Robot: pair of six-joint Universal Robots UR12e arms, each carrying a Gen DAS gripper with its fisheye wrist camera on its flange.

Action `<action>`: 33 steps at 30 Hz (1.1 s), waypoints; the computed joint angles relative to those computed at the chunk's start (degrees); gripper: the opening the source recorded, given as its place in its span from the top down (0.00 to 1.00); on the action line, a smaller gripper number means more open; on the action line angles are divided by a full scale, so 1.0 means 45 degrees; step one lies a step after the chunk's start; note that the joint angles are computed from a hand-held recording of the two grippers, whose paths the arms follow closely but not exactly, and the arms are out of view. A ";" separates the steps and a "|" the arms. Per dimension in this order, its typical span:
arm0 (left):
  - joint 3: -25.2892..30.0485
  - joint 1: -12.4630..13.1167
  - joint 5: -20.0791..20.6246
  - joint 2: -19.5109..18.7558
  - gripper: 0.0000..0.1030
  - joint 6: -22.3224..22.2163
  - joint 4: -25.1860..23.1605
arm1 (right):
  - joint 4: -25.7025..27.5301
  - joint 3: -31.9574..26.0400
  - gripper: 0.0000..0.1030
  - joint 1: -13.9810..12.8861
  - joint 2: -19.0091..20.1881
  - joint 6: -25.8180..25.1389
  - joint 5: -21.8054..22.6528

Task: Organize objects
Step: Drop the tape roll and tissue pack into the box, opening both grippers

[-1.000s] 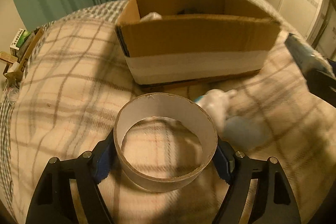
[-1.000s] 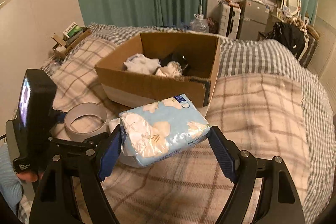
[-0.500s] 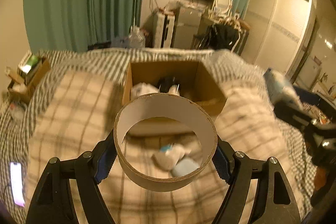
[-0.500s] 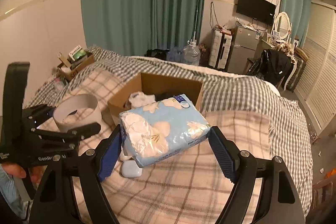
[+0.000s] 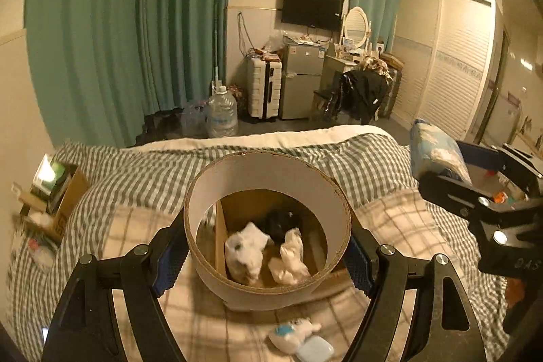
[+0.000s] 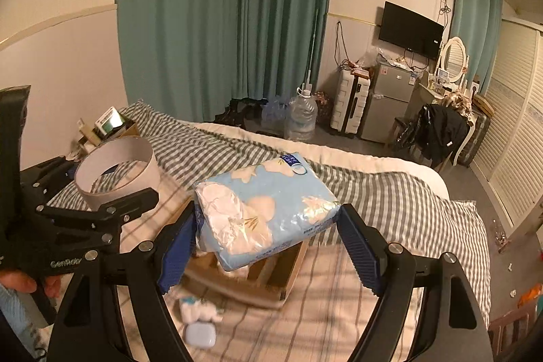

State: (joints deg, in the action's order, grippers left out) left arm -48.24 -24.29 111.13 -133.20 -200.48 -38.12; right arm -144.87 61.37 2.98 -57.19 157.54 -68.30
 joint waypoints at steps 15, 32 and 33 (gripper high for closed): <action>0.2547 0.0587 -0.0997 -0.2218 0.22 0.0287 -0.2349 | 0.2559 -0.3858 0.24 0.0455 0.3102 -0.0074 -0.0533; 0.1757 0.0751 -0.2137 -0.1938 0.17 -0.0817 -0.2210 | 0.1869 -0.3402 0.19 0.0045 0.3308 0.0884 0.0866; 0.1632 0.0734 -0.1989 -0.1815 0.11 -0.0843 -0.2177 | 0.1770 -0.3248 0.16 -0.0014 0.3158 0.1052 0.1052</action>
